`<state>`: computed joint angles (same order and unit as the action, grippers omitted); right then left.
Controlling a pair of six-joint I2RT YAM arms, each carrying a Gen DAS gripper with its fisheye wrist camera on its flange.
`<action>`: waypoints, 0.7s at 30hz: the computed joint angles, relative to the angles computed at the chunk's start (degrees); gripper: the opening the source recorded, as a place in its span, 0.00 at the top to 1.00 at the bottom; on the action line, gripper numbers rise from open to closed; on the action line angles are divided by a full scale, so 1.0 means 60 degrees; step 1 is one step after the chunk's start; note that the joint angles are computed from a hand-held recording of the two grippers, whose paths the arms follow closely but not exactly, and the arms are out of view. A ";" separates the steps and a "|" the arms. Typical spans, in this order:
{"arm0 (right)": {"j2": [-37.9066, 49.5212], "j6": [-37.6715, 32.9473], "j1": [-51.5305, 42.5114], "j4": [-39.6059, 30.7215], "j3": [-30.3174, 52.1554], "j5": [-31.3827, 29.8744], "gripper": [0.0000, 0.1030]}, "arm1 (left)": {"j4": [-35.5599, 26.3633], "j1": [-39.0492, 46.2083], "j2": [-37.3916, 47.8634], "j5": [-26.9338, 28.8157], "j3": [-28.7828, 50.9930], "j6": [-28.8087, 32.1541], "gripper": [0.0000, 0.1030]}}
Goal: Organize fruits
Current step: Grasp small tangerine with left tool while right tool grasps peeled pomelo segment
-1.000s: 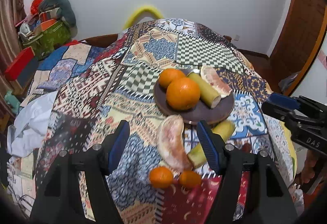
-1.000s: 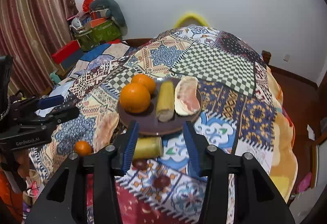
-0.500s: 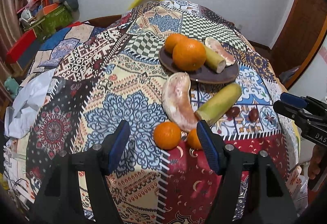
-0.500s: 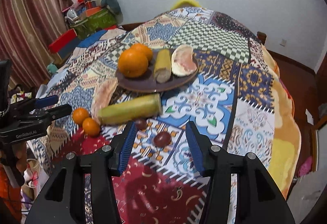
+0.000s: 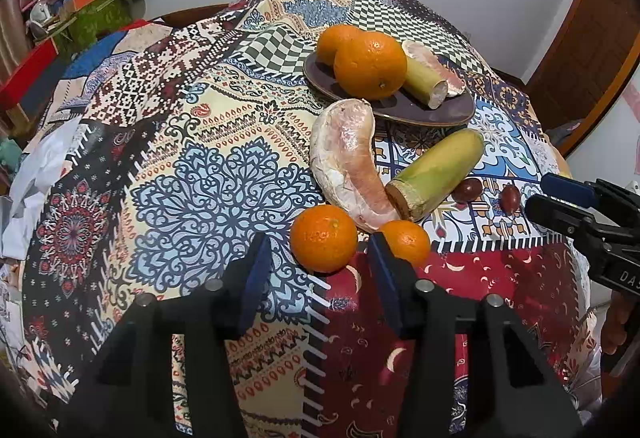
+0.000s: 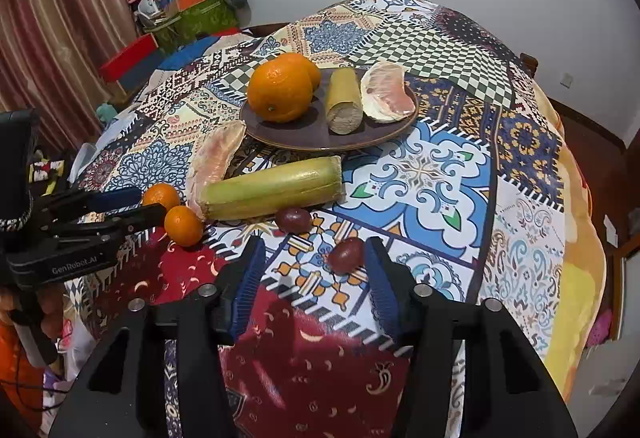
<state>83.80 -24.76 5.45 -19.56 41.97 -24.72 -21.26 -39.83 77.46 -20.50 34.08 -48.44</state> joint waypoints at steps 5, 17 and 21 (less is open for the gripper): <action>0.0108 0.0404 0.0381 0.0225 0.0074 0.0036 0.33 | 0.0581 0.0241 0.0014 0.0355 -0.0263 0.0173 0.62; 0.0527 0.1336 0.2253 0.0734 0.0713 0.0792 0.31 | 0.0111 0.0331 -0.1177 -0.0379 -0.0708 0.0344 0.65; 0.1176 0.1681 0.2848 0.0746 0.1261 0.0947 0.31 | -0.0245 0.0827 -0.2109 -0.0561 -0.0982 0.0632 0.65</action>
